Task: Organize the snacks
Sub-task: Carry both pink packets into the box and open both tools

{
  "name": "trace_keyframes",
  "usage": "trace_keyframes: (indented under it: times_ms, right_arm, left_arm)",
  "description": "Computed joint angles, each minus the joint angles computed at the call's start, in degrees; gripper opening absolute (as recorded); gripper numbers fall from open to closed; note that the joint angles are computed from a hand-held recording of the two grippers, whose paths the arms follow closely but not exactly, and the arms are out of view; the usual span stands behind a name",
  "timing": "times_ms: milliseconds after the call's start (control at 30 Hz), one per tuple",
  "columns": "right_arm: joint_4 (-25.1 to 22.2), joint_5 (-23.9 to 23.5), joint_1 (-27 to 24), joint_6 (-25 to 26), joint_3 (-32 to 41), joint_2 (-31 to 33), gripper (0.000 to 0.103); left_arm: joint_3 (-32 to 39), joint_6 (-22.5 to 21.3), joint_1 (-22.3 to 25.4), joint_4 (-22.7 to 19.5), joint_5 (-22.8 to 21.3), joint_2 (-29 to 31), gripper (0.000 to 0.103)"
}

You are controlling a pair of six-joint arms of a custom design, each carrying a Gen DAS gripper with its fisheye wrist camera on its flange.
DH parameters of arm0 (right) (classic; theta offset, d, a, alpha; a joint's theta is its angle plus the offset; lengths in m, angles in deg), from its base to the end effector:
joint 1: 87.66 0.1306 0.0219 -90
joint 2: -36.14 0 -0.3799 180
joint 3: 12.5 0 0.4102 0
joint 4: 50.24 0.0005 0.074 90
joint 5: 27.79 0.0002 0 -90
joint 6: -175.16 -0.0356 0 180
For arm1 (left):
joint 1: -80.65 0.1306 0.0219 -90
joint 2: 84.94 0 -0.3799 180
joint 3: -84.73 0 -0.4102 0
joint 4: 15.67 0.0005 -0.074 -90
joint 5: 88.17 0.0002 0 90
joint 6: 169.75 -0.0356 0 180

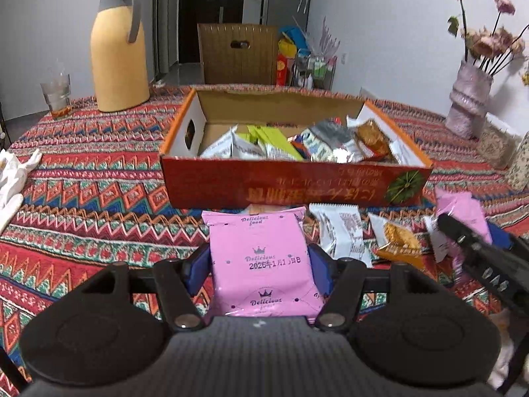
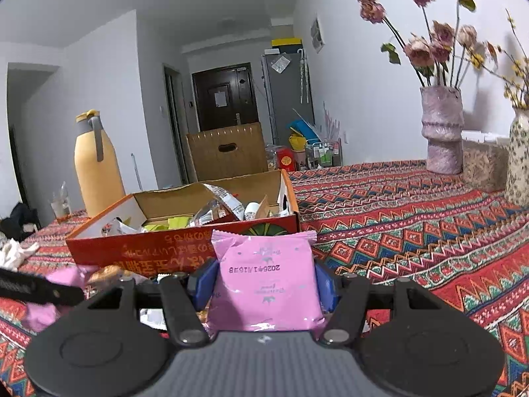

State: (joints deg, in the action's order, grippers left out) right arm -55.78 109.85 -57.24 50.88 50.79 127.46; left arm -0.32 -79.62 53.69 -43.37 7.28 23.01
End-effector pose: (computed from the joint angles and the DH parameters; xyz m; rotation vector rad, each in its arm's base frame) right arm 0.4226 0.2170 0.2633 0.5147 1.8872 -0.1634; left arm 0.5522 -0.2852 0.3282 0.5830 2.2276 -0.3539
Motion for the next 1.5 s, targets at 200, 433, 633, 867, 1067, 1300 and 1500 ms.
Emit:
trace_keyframes:
  times_ms: [200, 433, 633, 867, 1067, 1300, 1500]
  right_arm:
    - [-2.17, 1.01, 1.08, 1.72, 1.73, -0.09, 0.06]
    - [-1.51, 2.24, 1.08, 6.57, 4.55, -0.53, 0.06]
    - [-1.44, 0.82, -1.05, 9.63, 8.35, 0.68, 0.06]
    - [-2.14, -2.66, -4.7, 11.46, 14.17, 4.09, 0.06]
    - [-2.78, -5.44, -7.96, 12.61, 19.02, 7.83, 0.06]
    - [-1.78, -8.07, -11.4, 10.45, 22.73, 13.25, 0.06]
    - [1.8, -11.27, -12.33, 10.44, 21.47, 14.94, 0.06]
  left_arm:
    - [0.51, -0.75, 0.41, 1.41, 1.0, -0.66, 0.063]
    - [3.56, -1.36, 0.54, 2.14, 2.02, 0.6, 0.063]
    - [7.67, -1.64, 0.26, 2.79, 1.24, 2.57, 0.063]
    - [14.61, 0.47, 0.15, 2.66, 0.99, 6.73, 0.063]
    - [22.51, 2.39, -0.25, 1.1, -0.37, 12.2, 0.063]
    - [32.65, 5.1, -0.74, -2.24, -3.41, 20.2, 0.063]
    - [37.48, 5.42, -0.26, -5.33, -3.47, 25.06, 0.063]
